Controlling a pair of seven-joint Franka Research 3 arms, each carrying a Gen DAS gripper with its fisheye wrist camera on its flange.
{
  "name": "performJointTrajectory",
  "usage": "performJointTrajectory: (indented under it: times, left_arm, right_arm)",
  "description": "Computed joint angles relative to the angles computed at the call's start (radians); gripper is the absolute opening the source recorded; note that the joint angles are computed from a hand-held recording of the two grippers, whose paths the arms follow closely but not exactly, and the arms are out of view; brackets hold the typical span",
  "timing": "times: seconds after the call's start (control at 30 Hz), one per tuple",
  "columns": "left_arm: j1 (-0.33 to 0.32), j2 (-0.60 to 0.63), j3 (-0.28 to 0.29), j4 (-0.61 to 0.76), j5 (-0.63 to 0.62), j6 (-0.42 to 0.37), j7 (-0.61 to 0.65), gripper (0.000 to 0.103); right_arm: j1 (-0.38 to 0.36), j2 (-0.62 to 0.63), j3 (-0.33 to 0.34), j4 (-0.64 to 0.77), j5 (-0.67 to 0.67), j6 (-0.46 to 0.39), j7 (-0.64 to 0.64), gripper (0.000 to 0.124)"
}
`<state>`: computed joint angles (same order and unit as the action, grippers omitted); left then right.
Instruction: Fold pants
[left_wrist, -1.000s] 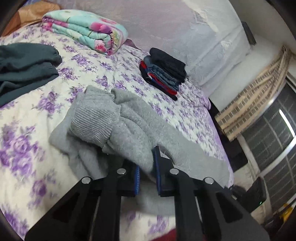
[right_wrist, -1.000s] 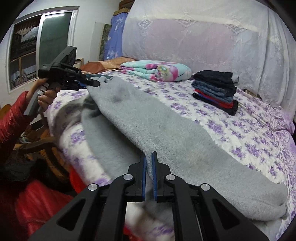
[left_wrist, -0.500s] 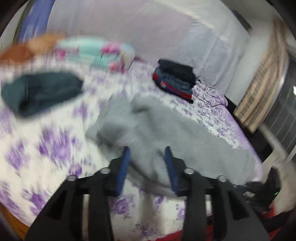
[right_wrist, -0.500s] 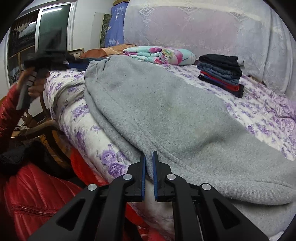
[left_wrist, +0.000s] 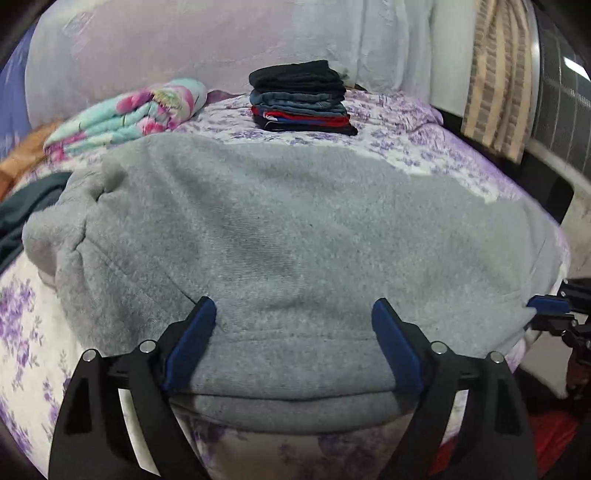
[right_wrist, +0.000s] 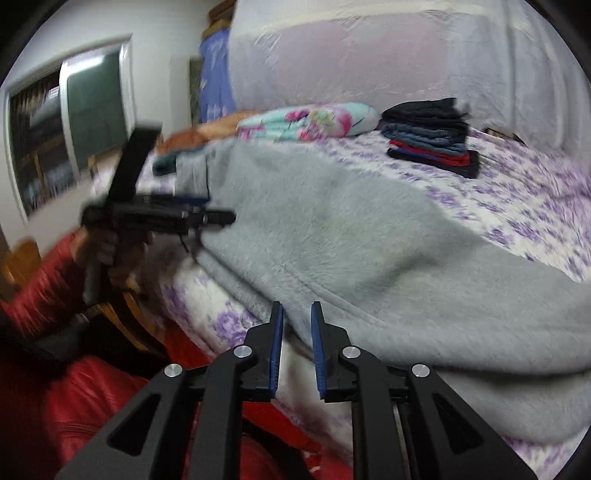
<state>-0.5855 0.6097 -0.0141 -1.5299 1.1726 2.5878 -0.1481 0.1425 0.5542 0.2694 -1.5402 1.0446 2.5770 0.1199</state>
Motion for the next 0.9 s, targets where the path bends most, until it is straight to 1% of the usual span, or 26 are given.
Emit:
performJointTrajectory:
  times: [0.07, 0.1, 0.13, 0.17, 0.2, 0.23, 0.27, 0.3, 0.33, 0.37, 0.43, 0.47, 0.5, 0.53, 0.57, 0.6, 0.63, 0.67, 0.7, 0.77, 0.83, 0.9]
  left_arm:
    - [-0.011, -0.043, 0.019, -0.050, 0.059, 0.044, -0.095, 0.084]
    - [-0.013, -0.047, 0.021, -0.049, 0.091, 0.063, -0.128, 0.084]
    - [-0.019, -0.054, 0.030, -0.050, 0.151, 0.101, -0.178, 0.084]
    - [-0.020, -0.052, 0.030, -0.042, 0.193, 0.123, -0.204, 0.084]
    - [-0.020, -0.040, 0.024, -0.018, 0.224, 0.137, -0.206, 0.084]
    - [-0.020, -0.019, 0.011, 0.020, 0.228, 0.139, -0.166, 0.084]
    - [-0.014, 0.012, -0.008, 0.068, 0.199, 0.136, -0.090, 0.085]
    - [-0.012, 0.040, -0.020, 0.105, 0.167, 0.134, -0.016, 0.085]
    - [-0.011, 0.080, -0.033, 0.157, 0.116, 0.117, 0.076, 0.086]
    - [-0.005, 0.122, -0.047, 0.208, 0.054, 0.096, 0.160, 0.087]
    - [0.033, 0.211, -0.102, 0.305, -0.098, 0.064, 0.329, 0.088]
    - [0.035, 0.234, -0.101, 0.325, -0.132, 0.064, 0.346, 0.091]
    - [0.024, 0.239, -0.073, 0.324, -0.124, 0.094, 0.314, 0.092]
    - [0.007, 0.232, -0.043, 0.312, -0.111, 0.115, 0.289, 0.092]
    - [0.004, 0.228, -0.036, 0.306, -0.126, 0.120, 0.300, 0.092]
    - [0.000, 0.218, -0.024, 0.291, -0.138, 0.136, 0.293, 0.092]
    - [-0.005, 0.210, -0.009, 0.277, -0.146, 0.153, 0.284, 0.092]
    - [-0.011, 0.202, 0.005, 0.262, -0.152, 0.172, 0.277, 0.092]
    - [-0.018, 0.204, 0.017, 0.261, -0.163, 0.181, 0.280, 0.092]
    - [-0.039, 0.206, 0.041, 0.268, -0.186, 0.172, 0.294, 0.093]
    - [-0.055, 0.221, 0.055, 0.295, -0.209, 0.152, 0.309, 0.096]
    - [-0.070, 0.218, 0.072, 0.291, -0.215, 0.145, 0.302, 0.096]
  right_arm:
    - [-0.043, -0.018, 0.003, -0.003, 0.065, -0.015, 0.030, 0.016]
    - [-0.057, -0.021, -0.007, 0.003, 0.096, -0.008, 0.074, 0.017]
    - [-0.061, -0.019, -0.018, 0.012, 0.115, 0.012, 0.111, 0.020]
    - [-0.066, -0.012, -0.033, 0.026, 0.140, 0.055, 0.176, 0.022]
    - [-0.070, 0.000, -0.048, 0.045, 0.151, 0.088, 0.249, 0.027]
    - [-0.075, 0.018, -0.061, 0.071, 0.149, 0.101, 0.335, 0.033]
    - [-0.083, 0.035, -0.068, 0.096, 0.136, 0.095, 0.410, 0.037]
    - [-0.089, 0.063, -0.082, 0.135, 0.104, 0.061, 0.520, 0.047]
    - [-0.099, 0.086, -0.085, 0.167, 0.073, 0.021, 0.589, 0.052]
    - [-0.109, 0.108, -0.079, 0.195, 0.054, -0.006, 0.630, 0.058]
    - [-0.127, 0.131, -0.055, 0.218, 0.041, -0.015, 0.642, 0.059]
    - [-0.131, 0.152, -0.046, 0.244, 0.030, -0.020, 0.640, 0.059]
    - [-0.130, 0.182, -0.047, 0.287, 0.004, -0.041, 0.665, 0.059]
    - [-0.127, 0.213, -0.054, 0.330, -0.024, -0.064, 0.721, 0.058]
    - [-0.137, 0.235, -0.048, 0.358, -0.031, -0.084, 0.770, 0.052]
    - [-0.161, 0.235, -0.027, 0.355, -0.014, -0.103, 0.789, 0.051]
    - [-0.185, 0.225, -0.007, 0.339, 0.006, -0.115, 0.776, 0.051]
    - [-0.203, 0.193, 0.006, 0.291, 0.029, -0.098, 0.737, 0.051]
    - [-0.207, 0.155, 0.006, 0.237, 0.046, -0.055, 0.697, 0.052]
    - [-0.192, 0.125, -0.014, 0.195, 0.042, -0.003, 0.682, 0.052]
    - [-0.173, 0.144, -0.039, 0.220, 0.009, 0.005, 0.731, 0.052]
    - [-0.175, 0.207, -0.032, 0.303, -0.009, -0.030, 0.763, 0.052]
